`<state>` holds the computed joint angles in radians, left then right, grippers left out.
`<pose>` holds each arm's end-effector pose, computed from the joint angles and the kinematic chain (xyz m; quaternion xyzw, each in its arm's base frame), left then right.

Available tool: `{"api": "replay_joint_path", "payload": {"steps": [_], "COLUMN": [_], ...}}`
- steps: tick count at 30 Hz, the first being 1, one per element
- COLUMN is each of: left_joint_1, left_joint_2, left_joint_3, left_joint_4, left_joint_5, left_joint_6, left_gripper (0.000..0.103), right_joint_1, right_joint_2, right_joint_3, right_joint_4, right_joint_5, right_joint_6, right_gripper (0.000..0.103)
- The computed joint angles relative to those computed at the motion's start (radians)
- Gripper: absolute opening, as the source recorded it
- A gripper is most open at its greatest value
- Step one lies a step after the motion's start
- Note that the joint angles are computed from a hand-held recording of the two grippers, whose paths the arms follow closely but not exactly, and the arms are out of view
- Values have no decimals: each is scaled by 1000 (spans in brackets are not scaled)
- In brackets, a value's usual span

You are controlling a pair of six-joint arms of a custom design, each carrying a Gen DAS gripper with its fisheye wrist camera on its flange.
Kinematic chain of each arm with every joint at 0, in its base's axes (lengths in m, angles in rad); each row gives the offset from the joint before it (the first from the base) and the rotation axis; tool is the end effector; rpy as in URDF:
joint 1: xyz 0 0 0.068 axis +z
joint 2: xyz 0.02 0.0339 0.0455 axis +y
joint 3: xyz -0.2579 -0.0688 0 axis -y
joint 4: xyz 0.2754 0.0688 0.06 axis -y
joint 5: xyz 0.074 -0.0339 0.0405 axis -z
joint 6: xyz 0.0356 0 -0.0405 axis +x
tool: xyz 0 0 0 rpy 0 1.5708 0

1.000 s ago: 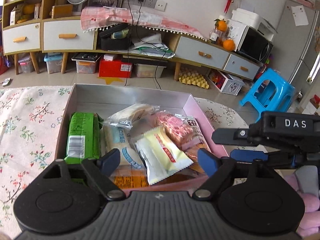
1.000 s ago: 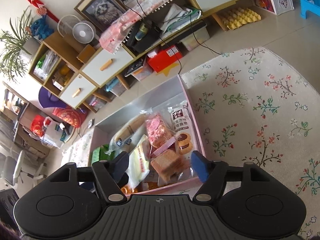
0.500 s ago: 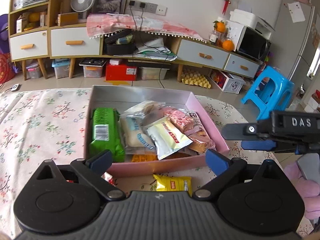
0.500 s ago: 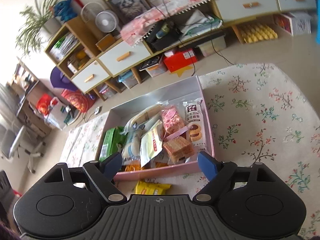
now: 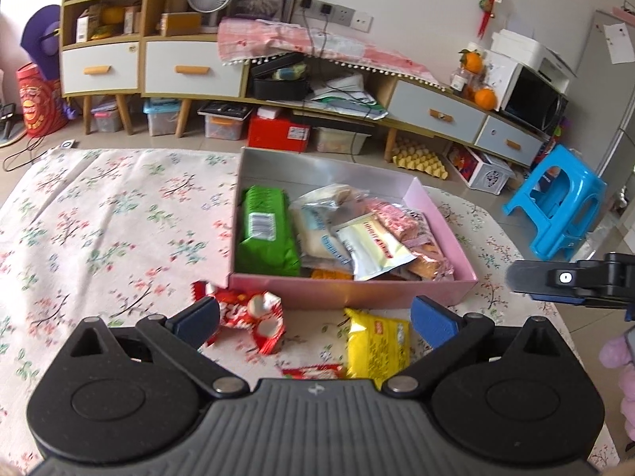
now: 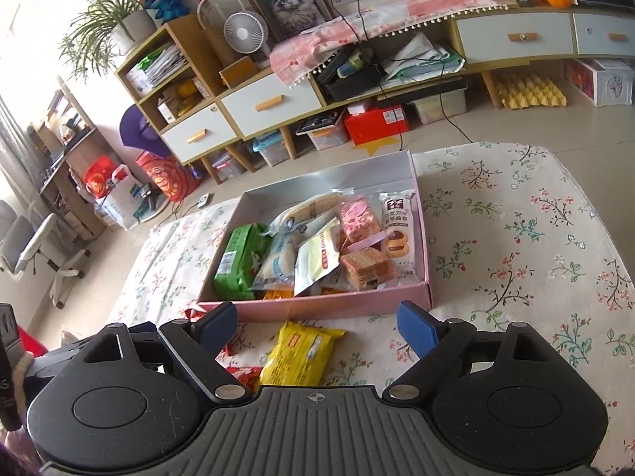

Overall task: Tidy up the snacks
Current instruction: 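Withdraw both open grippers from the box toward the remaining table snacks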

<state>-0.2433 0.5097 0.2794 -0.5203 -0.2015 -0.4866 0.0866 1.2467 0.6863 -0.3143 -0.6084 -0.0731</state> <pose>0.1534 -0.0307 0.1606 -0.1505 0.9008 -0.0554 0.4035 0.2665 0.0436 0.1832 -0.1734 0.8859 0.2838 0.3235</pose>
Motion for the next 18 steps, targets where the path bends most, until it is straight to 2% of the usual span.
{"api": "replay_joint_path", "payload": {"steps": [10,18], "left_joint_1": [45,180], "left_joint_2": [-174,-327], "left_joint_3": [-45,-77], "left_joint_4": [-160,-314], "left_joint_5": [-5,79], "left_joint_6": [47,147], "left_gripper": [103,103], "right_joint_1": [13,39], "right_joint_2": [-91,-75], "right_joint_3": [-62,-71], "right_joint_4": [-52,-127], "right_joint_5": [17,39], "right_joint_6": [-90,-132], "right_gripper": [91,91]}}
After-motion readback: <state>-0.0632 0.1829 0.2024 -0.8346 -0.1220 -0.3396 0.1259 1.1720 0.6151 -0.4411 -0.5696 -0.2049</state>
